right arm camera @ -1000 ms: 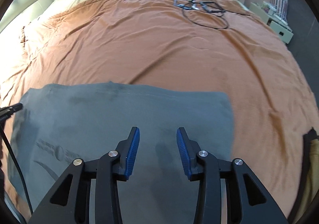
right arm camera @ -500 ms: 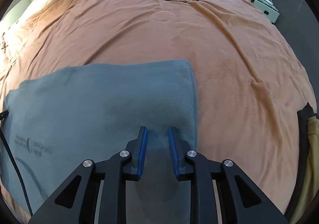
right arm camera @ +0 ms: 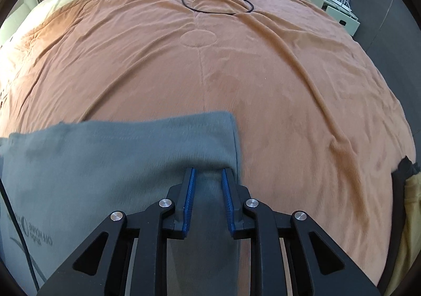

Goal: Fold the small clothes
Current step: 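Press and smooth the folded shirt flat with both open grippers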

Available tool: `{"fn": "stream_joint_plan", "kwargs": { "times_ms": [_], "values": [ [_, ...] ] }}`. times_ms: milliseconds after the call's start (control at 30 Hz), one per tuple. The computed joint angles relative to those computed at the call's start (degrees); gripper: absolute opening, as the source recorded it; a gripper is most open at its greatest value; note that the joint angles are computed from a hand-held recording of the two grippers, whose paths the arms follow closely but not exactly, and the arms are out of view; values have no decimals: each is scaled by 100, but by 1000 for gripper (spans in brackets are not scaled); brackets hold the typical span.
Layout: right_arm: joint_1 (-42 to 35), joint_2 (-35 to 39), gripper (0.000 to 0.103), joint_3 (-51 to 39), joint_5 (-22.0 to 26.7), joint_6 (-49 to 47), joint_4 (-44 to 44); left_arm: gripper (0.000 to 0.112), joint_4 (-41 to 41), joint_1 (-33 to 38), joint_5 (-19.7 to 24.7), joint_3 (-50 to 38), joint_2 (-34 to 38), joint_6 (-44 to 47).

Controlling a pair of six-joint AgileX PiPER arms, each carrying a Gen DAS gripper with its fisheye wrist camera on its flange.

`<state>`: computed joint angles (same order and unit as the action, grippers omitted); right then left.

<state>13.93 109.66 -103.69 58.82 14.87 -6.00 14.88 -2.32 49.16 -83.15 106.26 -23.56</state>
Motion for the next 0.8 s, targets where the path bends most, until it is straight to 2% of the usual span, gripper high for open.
{"fn": "stream_joint_plan", "kwargs": {
  "times_ms": [133, 267, 600, 700, 733, 800],
  "values": [
    [-219, 117, 18, -121, -124, -164, 345, 14, 97, 8, 63, -164, 80, -35],
    [-344, -291, 18, 181, -314, -166, 530, 14, -39, 132, 295, -353, 16, -5],
    [-341, -1322, 18, 1065, -50, -560, 793, 14, -647, 252, 354, 396, -1049, 494],
    [-398, -1517, 19, 1091, 231, -635, 999, 14, -830, 142, 378, 782, -1482, 630],
    [-400, -1595, 21, 1110, 302, -634, 1022, 14, -844, 82, 398, 879, -1598, 659],
    [-395, -1828, 39, 1254, 357, -658, 1033, 14, -826, -35, 454, 1079, -1842, 658]
  ]
}}
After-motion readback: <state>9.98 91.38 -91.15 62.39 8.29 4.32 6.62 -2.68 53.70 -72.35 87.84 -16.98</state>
